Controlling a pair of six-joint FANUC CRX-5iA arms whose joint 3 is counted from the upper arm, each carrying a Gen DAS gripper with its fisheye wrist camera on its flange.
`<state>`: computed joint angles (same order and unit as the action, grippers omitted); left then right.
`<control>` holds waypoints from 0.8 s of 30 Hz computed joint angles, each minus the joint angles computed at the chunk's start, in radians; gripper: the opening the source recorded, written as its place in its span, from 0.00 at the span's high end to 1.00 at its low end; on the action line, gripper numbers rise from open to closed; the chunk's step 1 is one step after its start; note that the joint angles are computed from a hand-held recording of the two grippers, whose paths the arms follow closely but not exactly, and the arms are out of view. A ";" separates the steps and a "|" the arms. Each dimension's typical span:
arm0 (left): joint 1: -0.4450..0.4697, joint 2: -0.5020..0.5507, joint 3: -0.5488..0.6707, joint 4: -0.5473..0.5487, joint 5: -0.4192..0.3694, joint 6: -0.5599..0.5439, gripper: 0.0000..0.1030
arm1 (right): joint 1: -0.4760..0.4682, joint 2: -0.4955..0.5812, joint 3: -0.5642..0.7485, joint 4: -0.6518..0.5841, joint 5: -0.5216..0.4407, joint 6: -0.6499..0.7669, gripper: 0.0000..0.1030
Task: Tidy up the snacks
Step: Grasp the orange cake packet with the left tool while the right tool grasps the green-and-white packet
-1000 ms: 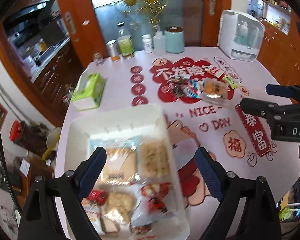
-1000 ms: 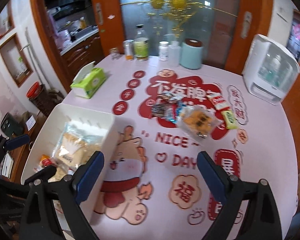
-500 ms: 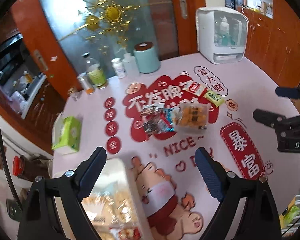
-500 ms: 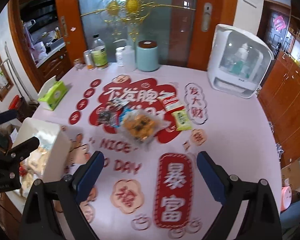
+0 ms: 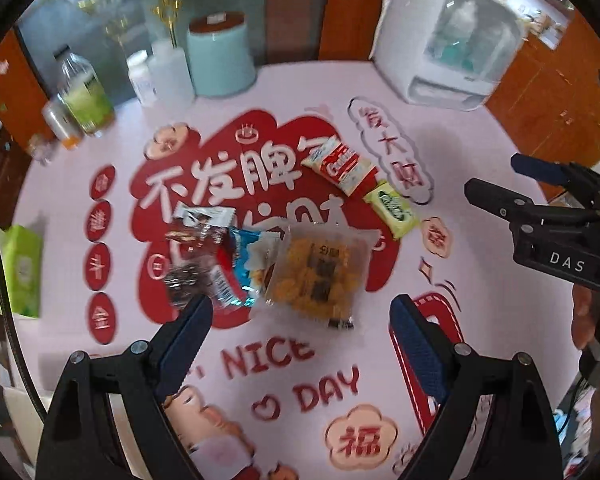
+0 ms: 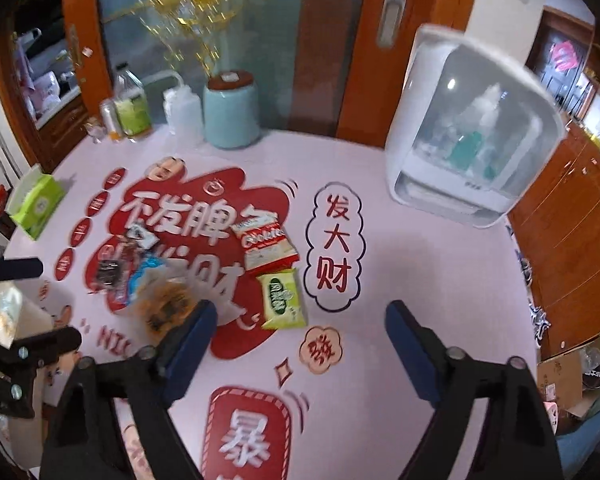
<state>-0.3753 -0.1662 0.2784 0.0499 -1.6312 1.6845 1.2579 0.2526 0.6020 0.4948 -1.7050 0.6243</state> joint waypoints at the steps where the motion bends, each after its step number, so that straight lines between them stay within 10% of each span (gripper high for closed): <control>1: -0.009 0.017 -0.007 -0.013 0.007 0.020 0.13 | -0.019 -0.004 -0.014 -0.029 0.021 0.002 0.21; 15: -0.100 0.138 -0.045 -0.098 0.042 0.163 0.13 | -0.156 0.056 -0.088 -0.260 0.119 0.056 0.33; 24: -0.090 0.134 -0.078 -0.059 0.095 0.190 0.08 | -0.159 0.027 -0.142 -0.288 0.150 0.055 0.60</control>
<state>-0.4656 -0.0326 0.2003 -0.0094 -1.5363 1.8748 1.0990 0.2799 0.4598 0.2066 -1.5552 0.6790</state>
